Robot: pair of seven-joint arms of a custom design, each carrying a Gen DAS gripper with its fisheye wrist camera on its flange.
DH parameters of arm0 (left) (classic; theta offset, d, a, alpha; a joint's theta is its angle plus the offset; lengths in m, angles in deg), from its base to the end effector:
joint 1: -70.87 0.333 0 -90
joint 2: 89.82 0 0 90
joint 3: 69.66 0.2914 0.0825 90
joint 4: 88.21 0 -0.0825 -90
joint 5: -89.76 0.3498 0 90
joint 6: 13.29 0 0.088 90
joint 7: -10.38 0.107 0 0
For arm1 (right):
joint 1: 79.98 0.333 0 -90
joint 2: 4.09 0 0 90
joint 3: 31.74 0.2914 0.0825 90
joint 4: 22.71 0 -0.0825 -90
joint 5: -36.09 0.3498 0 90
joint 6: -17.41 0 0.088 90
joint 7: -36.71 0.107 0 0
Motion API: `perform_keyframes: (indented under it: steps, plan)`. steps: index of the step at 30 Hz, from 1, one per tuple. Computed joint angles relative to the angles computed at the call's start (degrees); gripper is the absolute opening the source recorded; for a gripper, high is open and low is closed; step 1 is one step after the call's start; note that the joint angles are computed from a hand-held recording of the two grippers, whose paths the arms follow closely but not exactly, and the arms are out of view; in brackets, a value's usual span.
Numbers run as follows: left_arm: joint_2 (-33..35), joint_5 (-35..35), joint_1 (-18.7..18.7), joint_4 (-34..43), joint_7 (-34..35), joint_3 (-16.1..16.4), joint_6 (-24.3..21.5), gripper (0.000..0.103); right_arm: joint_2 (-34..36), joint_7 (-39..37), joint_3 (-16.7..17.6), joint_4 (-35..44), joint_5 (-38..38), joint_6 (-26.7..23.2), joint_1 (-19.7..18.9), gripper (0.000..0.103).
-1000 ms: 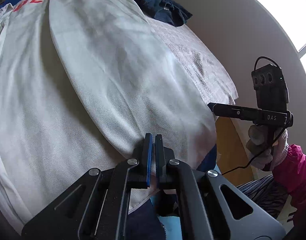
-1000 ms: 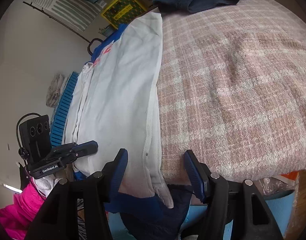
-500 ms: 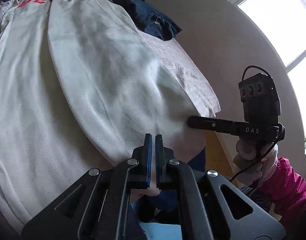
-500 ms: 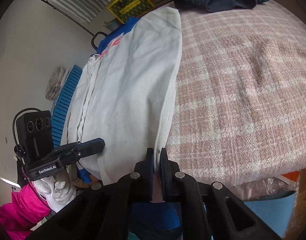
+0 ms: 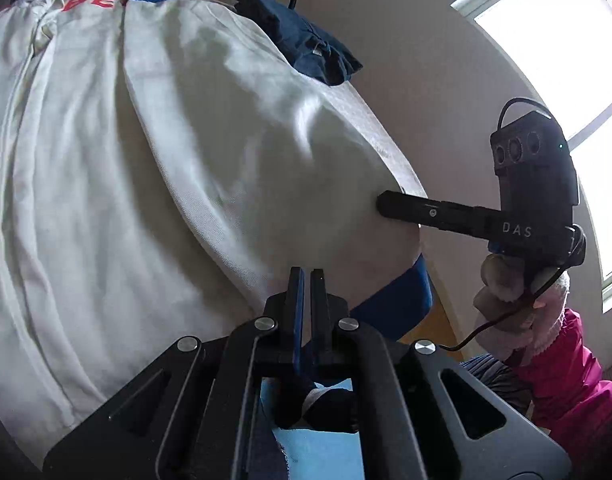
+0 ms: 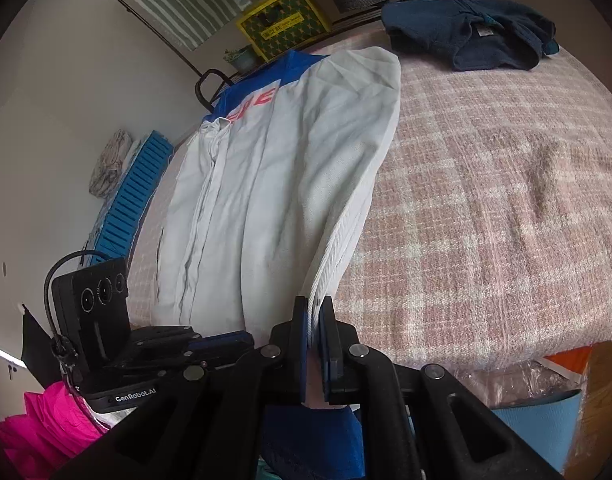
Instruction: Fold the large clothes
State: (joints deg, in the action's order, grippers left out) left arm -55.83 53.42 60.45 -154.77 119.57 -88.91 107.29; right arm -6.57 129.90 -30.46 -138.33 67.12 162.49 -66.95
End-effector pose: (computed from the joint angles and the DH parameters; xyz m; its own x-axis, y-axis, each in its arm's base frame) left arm 0.6341 -0.3129 0.5052 -0.5300 -0.5842 0.6147 -0.8455 0.3088 -0.4355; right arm 0.5387 0.1318 0.5204 -0.0335 -0.8677 -0.4959 -0.8815 0.2595 -0.3945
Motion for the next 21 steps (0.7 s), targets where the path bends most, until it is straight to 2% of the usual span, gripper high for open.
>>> perform_keyframes:
  steps: [4, 5, 6, 8, 12, 16, 21]
  plan:
    - [-4.6, -3.2, 4.1, -3.1, 0.5, 0.8, 2.1, 0.000, 2.3, 2.3, 1.6, 5.2, -8.5, -2.1, 1.1, 0.003]
    - [-5.7, -4.9, 4.5, -3.5, 0.9, 2.2, 2.5, 0.000, 3.1, 2.4, 2.0, 6.9, -10.0, -2.8, 1.4, 0.003]
    - [-4.9, -4.4, 5.3, -1.9, 0.1, 1.6, 3.6, 0.000, 4.0, 1.9, 2.3, 8.6, -10.6, -3.7, 1.7, 0.002]
    - [-4.7, -4.4, 6.4, -0.3, -0.7, 2.5, 5.5, 0.000, 6.8, 2.3, 3.0, 13.3, -13.0, -6.3, 2.2, 0.002]
    - [-3.5, -5.8, 9.5, 1.9, -4.0, 3.0, 8.1, 0.000, 14.4, 2.5, 4.8, 25.2, -20.7, -13.2, 4.1, 0.002]
    - [-3.9, -7.3, 11.7, 0.3, -5.7, 3.1, 11.6, 0.000, 24.2, 1.5, 6.3, 38.2, -25.1, -20.2, 6.6, 0.002]
    - [-3.7, -6.7, 13.0, -0.3, -6.6, 3.2, 11.5, 0.000, 33.9, 0.6, 6.9, 48.3, -27.0, -26.5, 8.8, 0.002]
